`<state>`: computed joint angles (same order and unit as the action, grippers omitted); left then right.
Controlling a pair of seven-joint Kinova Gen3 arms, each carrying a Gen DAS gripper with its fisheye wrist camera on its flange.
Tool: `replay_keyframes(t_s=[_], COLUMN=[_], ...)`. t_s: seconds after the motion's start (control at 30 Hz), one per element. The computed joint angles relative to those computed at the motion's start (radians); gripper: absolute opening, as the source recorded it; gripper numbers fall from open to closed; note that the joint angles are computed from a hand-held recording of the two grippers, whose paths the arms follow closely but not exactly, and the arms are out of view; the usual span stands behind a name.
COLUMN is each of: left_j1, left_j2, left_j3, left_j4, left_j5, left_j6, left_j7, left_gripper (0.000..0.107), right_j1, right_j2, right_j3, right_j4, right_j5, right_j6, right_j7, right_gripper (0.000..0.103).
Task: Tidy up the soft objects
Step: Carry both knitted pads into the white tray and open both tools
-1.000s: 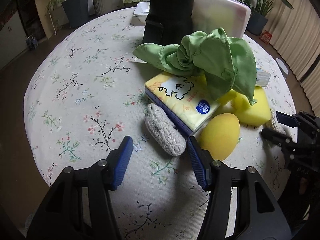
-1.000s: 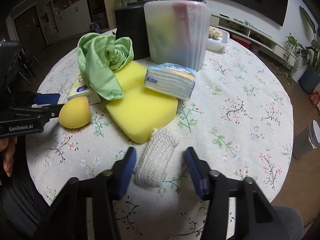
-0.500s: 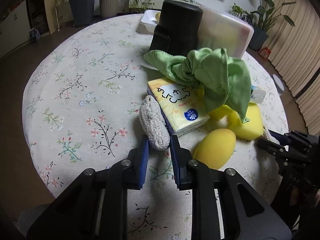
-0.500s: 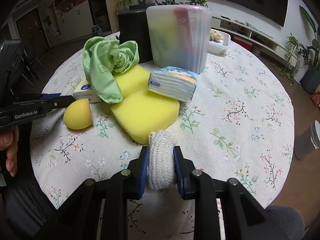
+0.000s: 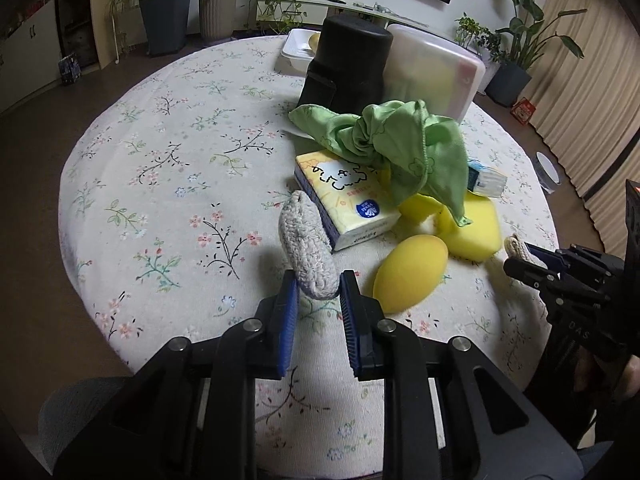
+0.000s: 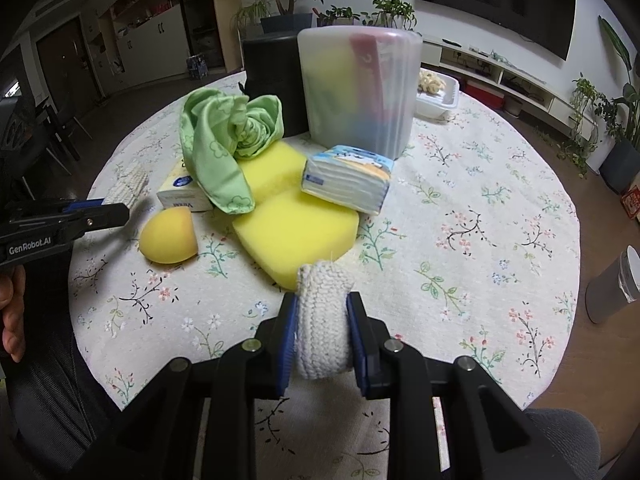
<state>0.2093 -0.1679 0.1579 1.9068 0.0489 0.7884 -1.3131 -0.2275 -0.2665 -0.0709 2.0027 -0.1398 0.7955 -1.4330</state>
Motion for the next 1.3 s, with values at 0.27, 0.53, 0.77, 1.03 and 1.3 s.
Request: replay_keyframes(t_s=[0.27, 0.53, 0.77, 1.03, 1.3], left_j1=[0.006, -0.002, -0.044, -0.096, -0.099], left_j2=[-0.028, -0.038, 0.006, 0.166, 0.413], left_j3=[0.03, -0.004, -0.045, -0.074, -0.071], left_j4=[-0.007, -0.059, -0.159, -0.406, -0.774], left_j5=[-0.055, -0.052, -0.06, -0.096, -0.101], left_j6=[0.018, 0.072, 0.118, 0.174, 0.276], left_j7=[0.038, -0.03, -0.144, -0.278, -0.38], left_gripper=[0.019, 0.019, 0.019, 0.019, 0.019], right_j1=[0.005, 0.039, 0.124, 0.245, 0.3], right_j2=[-0.024, -0.024, 0.053, 0.235, 0.476], right_j3=[0.025, 0.115, 0.189, 0.199, 0.12], right_j4=[-0.011, -0.083, -0.227, -0.485, -0.835], right_j5=[-0.014, -0.061, -0.089, -0.103, -0.079], right_j6=[0.038, 0.116, 0.183, 0.23, 0.31], right_j7=[0.023, 0.123, 0.244, 0.352, 0.356], right_gripper=[0.026, 0.026, 0.026, 0.026, 0.026])
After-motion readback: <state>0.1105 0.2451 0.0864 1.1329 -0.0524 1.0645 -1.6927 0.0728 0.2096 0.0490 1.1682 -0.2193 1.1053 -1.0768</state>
